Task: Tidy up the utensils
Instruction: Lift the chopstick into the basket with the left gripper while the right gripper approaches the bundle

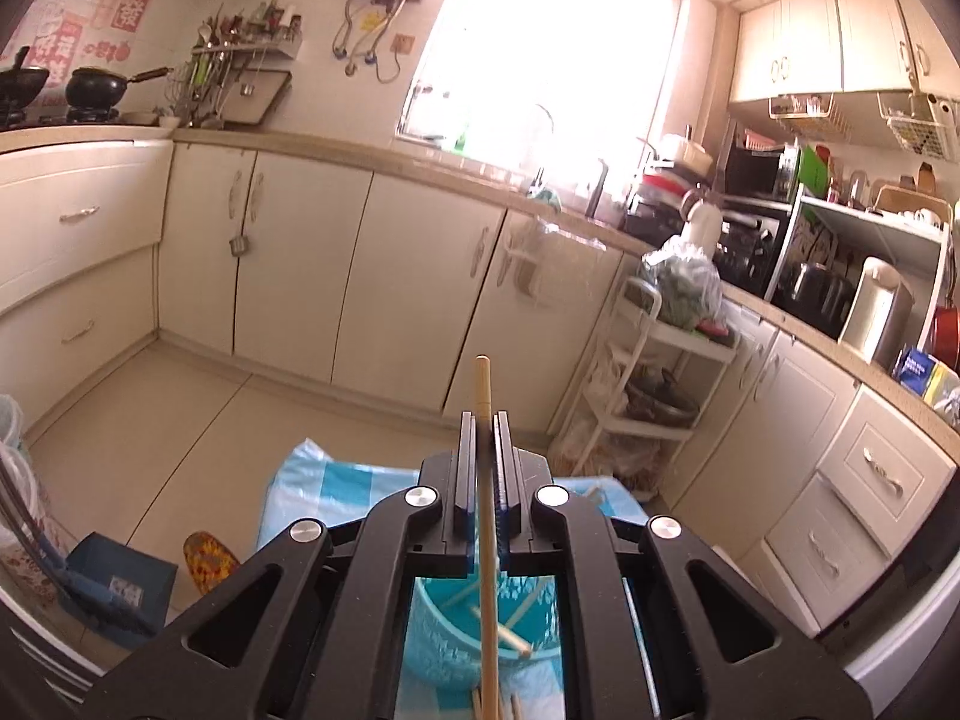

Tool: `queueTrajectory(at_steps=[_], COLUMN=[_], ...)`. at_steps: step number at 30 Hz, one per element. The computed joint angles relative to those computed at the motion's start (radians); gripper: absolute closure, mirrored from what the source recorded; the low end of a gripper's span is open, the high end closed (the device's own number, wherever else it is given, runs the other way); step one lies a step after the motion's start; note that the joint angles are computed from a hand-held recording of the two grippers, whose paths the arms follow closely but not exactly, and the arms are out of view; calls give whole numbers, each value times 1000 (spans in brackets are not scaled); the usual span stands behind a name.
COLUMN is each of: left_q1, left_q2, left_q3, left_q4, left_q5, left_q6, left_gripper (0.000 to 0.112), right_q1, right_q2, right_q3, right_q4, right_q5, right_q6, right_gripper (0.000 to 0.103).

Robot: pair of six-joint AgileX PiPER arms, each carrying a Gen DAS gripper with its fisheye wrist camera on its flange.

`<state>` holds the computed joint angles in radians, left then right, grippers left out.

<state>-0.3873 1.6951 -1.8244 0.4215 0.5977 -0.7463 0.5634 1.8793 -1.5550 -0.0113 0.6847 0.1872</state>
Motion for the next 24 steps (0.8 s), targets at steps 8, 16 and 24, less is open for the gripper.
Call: queueTrajectory(at_steps=[8, 16, 24], left_q1=[18, -7, -40], left_q2=[137, 337, 294], left_q3=[-191, -498, -305], left_q4=[123, 266, 392], left_q5=[-30, 109, 96], left_q6=[-170, -237, -371], left_gripper=[107, 107, 107], right_q1=[-45, -51, -74], right_q2=[-27, -30, -19], right_q3=[40, 33, 3], right_q4=[112, 121, 178], right_q5=[2, 20, 67], right_q6=[-127, -153, -199], right_gripper=[95, 95, 95])
